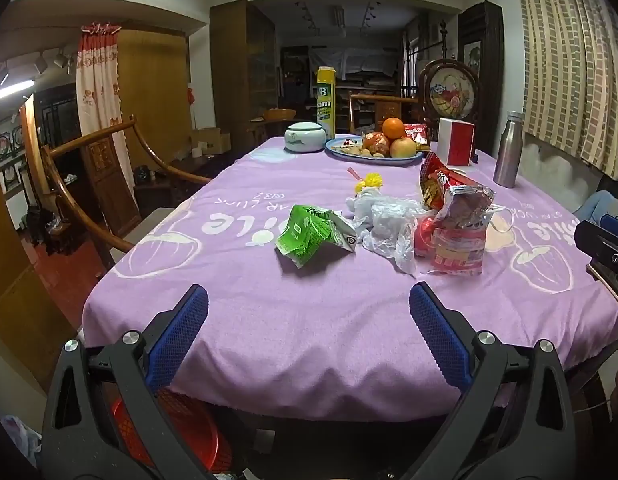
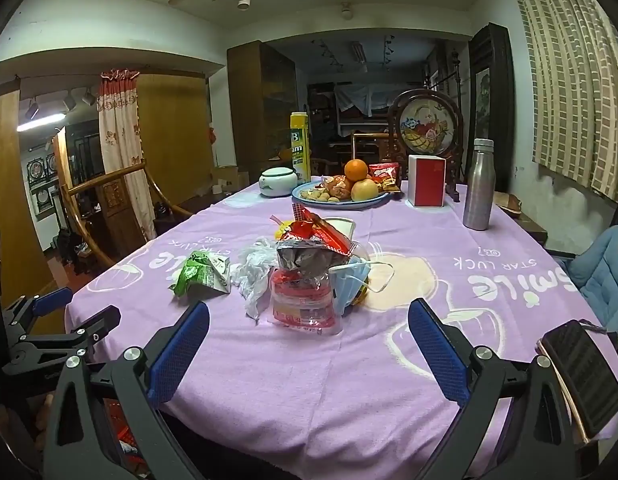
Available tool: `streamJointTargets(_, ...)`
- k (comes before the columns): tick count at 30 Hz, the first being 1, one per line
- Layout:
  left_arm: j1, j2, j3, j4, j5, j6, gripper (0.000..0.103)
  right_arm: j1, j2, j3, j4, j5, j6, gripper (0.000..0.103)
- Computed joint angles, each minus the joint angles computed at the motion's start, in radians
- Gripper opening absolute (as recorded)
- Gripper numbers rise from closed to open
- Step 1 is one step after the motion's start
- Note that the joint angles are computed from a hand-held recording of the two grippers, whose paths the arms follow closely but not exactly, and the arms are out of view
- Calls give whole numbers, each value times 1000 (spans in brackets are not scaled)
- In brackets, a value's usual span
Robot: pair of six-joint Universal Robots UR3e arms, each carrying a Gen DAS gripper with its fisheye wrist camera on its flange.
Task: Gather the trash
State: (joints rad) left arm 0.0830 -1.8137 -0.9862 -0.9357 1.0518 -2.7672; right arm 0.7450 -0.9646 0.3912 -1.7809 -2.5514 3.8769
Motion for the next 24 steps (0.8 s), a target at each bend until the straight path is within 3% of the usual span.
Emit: streamJointTargets(24, 18, 5, -8, -2, -16, 1, 97, -1, 32, -47, 8, 11, -14, 97)
